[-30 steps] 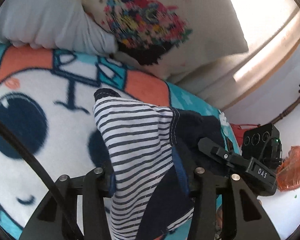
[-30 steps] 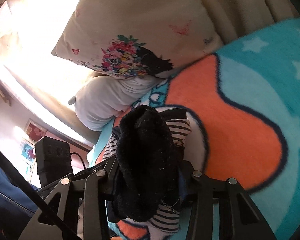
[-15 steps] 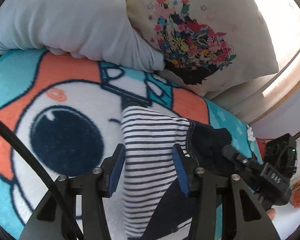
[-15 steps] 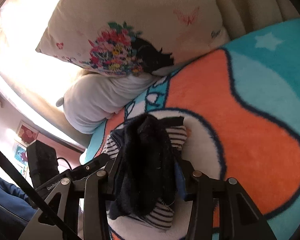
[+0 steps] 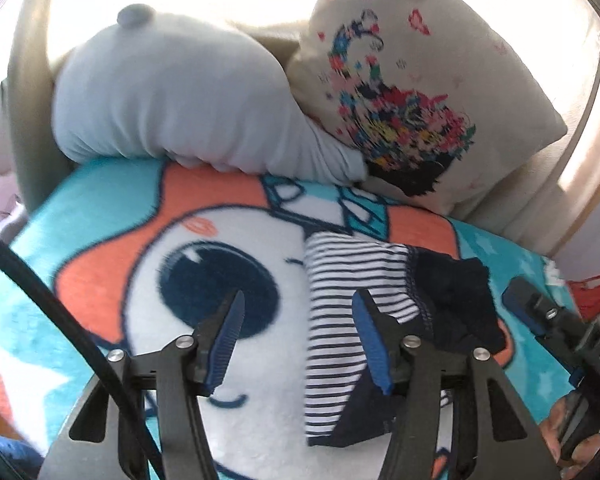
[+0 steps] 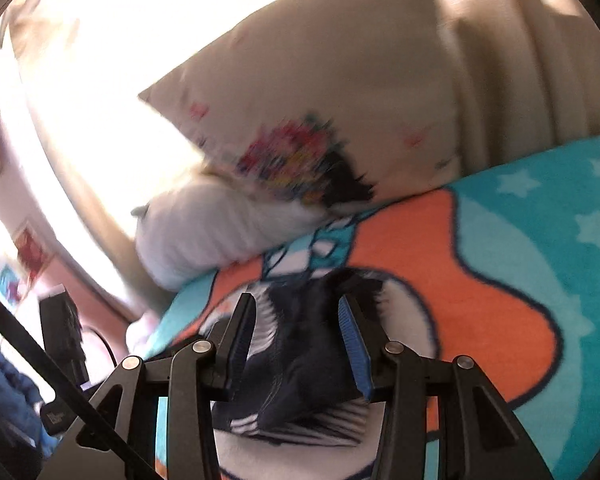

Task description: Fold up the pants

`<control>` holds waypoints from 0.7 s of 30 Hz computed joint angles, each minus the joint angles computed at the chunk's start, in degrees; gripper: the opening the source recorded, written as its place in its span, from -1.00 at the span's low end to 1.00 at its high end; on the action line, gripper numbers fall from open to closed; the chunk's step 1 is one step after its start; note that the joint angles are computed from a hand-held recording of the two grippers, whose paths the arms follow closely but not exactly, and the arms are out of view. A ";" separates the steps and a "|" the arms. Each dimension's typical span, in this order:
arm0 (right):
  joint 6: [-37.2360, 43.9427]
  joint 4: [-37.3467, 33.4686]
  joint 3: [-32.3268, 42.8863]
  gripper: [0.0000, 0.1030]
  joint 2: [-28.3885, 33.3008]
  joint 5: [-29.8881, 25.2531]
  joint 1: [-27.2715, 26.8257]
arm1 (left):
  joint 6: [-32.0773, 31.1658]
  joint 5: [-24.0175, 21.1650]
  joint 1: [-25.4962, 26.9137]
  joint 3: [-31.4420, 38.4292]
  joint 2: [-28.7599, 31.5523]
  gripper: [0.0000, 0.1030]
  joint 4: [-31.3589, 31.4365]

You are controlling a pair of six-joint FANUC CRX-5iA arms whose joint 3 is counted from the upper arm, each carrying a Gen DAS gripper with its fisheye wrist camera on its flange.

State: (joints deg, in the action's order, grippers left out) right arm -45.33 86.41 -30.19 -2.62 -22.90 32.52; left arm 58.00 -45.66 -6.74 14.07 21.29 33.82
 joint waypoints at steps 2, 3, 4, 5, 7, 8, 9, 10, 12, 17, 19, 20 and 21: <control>4.58 -6.24 1.34 -0.09 1.71 -0.31 1.01 | 0.68 2.54 -0.01 -1.41 -1.26 0.14 -1.59; 6.44 -9.36 1.84 -0.09 2.52 0.28 1.07 | 0.88 3.32 0.03 -1.85 -1.63 0.14 -2.11; 8.27 -12.44 2.19 -0.09 3.04 0.91 1.11 | 1.04 3.98 0.08 -2.23 -1.96 0.15 -2.62; 10.14 -15.54 2.57 -0.09 3.49 1.17 1.30 | 1.59 4.38 0.13 -2.34 -2.19 0.15 -3.60; 6.85 -13.30 1.44 -0.09 3.13 2.36 0.44 | 2.07 5.03 0.12 -2.61 -2.51 0.15 -4.72; 4.98 -11.15 0.85 -0.09 2.53 2.67 0.14 | 2.09 5.72 0.04 -2.97 -2.75 0.16 -5.19; 4.84 -10.72 0.93 -0.09 2.39 2.04 0.46 | 2.17 6.14 -0.10 -3.08 -2.85 0.17 -5.78; 5.80 -11.09 1.18 -0.09 2.13 0.46 1.30 | 2.20 6.28 -0.28 -3.08 -2.81 0.19 -6.17; 8.53 -12.88 1.49 -0.09 1.39 -2.55 3.01 | 1.50 4.59 -0.64 -2.42 -1.95 0.22 -5.27; 14.54 -21.49 -0.02 -0.09 -3.67 -17.80 8.26 | -1.66 -3.30 -3.57 0.40 0.50 0.22 -0.32; 12.35 -23.03 -2.47 -0.09 -7.22 -23.32 9.29 | -7.60 -2.52 -4.95 -2.71 -1.62 0.22 4.62; 10.55 -23.88 -4.14 -0.09 -9.59 -26.49 10.02 | -12.90 -2.10 -6.05 -5.08 -3.44 0.22 8.35; 9.11 -24.71 -5.33 -0.08 -11.41 -29.04 10.74 | -15.80 -1.58 -6.66 -6.61 -4.64 0.22 10.15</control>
State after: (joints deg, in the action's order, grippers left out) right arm -36.22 61.69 -35.52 -14.04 -51.94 43.26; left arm 42.20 -47.24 -13.40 7.46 16.65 43.96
